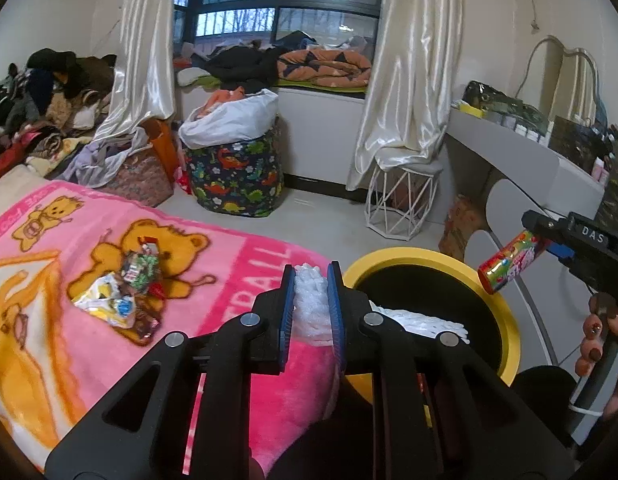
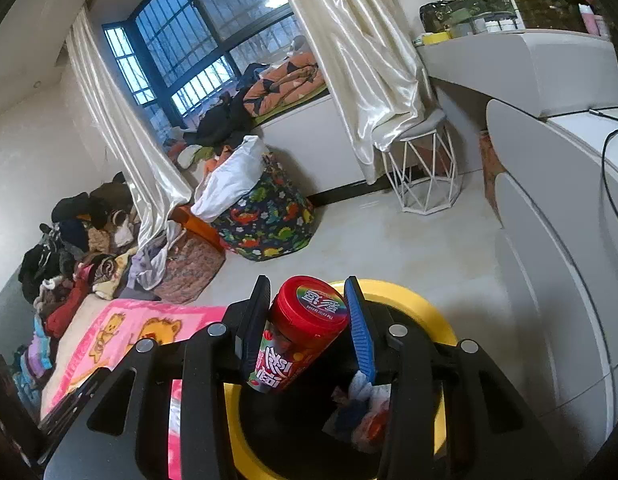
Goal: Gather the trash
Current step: 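Carry the tissue and red tube over the yellow bin, then open both tools to drop tissue and red tube into the bin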
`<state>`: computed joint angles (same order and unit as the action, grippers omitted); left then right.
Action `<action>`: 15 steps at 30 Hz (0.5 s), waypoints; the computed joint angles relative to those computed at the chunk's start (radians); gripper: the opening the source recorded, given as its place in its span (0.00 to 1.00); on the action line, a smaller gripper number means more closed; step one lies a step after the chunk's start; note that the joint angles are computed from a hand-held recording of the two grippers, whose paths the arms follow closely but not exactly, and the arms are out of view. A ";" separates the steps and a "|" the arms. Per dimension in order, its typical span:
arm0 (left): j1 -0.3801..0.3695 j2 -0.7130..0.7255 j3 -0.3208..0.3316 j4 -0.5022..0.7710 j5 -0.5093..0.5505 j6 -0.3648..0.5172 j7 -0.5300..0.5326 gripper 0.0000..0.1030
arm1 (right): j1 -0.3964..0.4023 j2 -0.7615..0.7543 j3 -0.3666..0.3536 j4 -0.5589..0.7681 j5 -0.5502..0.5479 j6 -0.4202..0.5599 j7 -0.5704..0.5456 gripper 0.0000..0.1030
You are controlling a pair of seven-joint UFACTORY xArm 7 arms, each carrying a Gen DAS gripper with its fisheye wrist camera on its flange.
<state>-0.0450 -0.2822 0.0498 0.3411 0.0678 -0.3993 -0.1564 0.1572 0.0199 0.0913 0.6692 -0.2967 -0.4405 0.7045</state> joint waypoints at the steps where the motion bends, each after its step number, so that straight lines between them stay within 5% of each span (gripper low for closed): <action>1: 0.002 0.006 -0.011 0.002 -0.004 -0.002 0.005 0.11 | 0.003 0.001 0.000 -0.002 0.021 0.001 -0.022 0.35; 15: -0.018 0.067 -0.055 0.028 -0.018 -0.008 0.027 0.11 | 0.029 0.025 0.005 -0.013 0.240 -0.006 -0.232 0.35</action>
<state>-0.0626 -0.2150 -0.0054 0.3690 0.0497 -0.4076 -0.1290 0.1861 0.0445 0.0966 0.6559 -0.0563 -0.4466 0.4722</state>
